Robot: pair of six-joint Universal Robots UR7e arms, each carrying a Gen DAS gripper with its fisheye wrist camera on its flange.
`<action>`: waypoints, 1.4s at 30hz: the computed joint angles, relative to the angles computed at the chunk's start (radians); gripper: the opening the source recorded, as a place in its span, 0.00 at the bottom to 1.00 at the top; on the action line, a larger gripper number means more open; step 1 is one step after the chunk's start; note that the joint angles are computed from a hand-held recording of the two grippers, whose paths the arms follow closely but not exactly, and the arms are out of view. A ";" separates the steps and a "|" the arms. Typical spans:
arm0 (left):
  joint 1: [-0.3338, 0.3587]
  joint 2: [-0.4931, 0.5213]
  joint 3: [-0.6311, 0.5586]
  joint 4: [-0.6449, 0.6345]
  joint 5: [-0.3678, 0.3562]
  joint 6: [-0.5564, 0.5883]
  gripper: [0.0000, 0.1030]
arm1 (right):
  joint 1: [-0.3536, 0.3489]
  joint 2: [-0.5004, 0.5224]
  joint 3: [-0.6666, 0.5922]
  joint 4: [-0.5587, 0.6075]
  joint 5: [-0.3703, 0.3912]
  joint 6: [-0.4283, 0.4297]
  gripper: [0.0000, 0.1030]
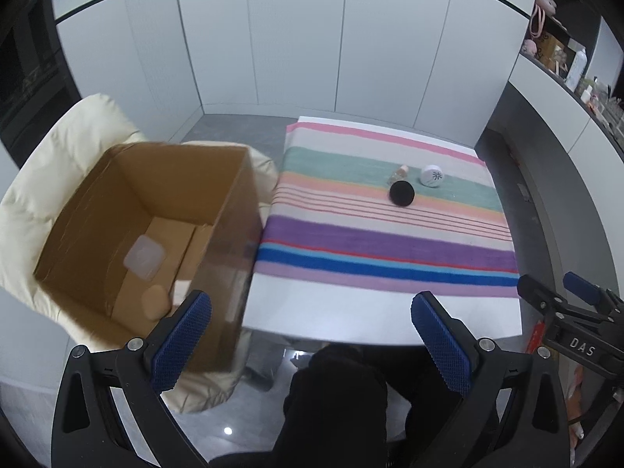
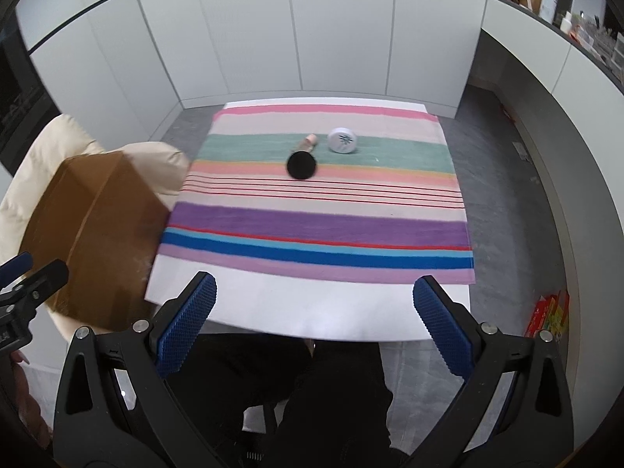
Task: Organize objects
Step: 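Withdraw both tools from the box back over the striped cloth, then grasp the white FLOWER LURE compact with the right tool while the left tool grasps the black puff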
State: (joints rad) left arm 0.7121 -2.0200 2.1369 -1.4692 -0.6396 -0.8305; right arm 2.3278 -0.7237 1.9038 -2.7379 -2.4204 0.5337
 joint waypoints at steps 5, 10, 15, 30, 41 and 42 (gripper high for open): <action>0.110 0.122 0.030 -0.305 -0.008 0.210 1.00 | -0.080 0.037 -0.024 -0.065 -0.001 -0.068 0.99; 0.220 0.286 0.033 -0.621 -0.044 0.411 1.00 | -0.170 0.116 -0.096 -0.142 -0.016 -0.162 0.99; 0.318 0.486 0.011 -0.947 -0.081 0.624 1.00 | -0.258 0.223 -0.204 -0.277 -0.013 -0.311 0.99; 0.498 0.857 -0.124 -1.207 -0.098 0.776 1.00 | -0.465 0.593 -0.728 -0.348 -0.035 -0.559 0.62; 0.508 0.928 -0.142 -1.270 -0.147 0.827 1.00 | -0.491 0.562 -0.620 -0.553 0.021 -0.719 0.32; 0.508 0.933 -0.143 -1.279 -0.150 0.831 1.00 | -0.493 0.552 -0.602 -0.560 0.029 -0.724 0.29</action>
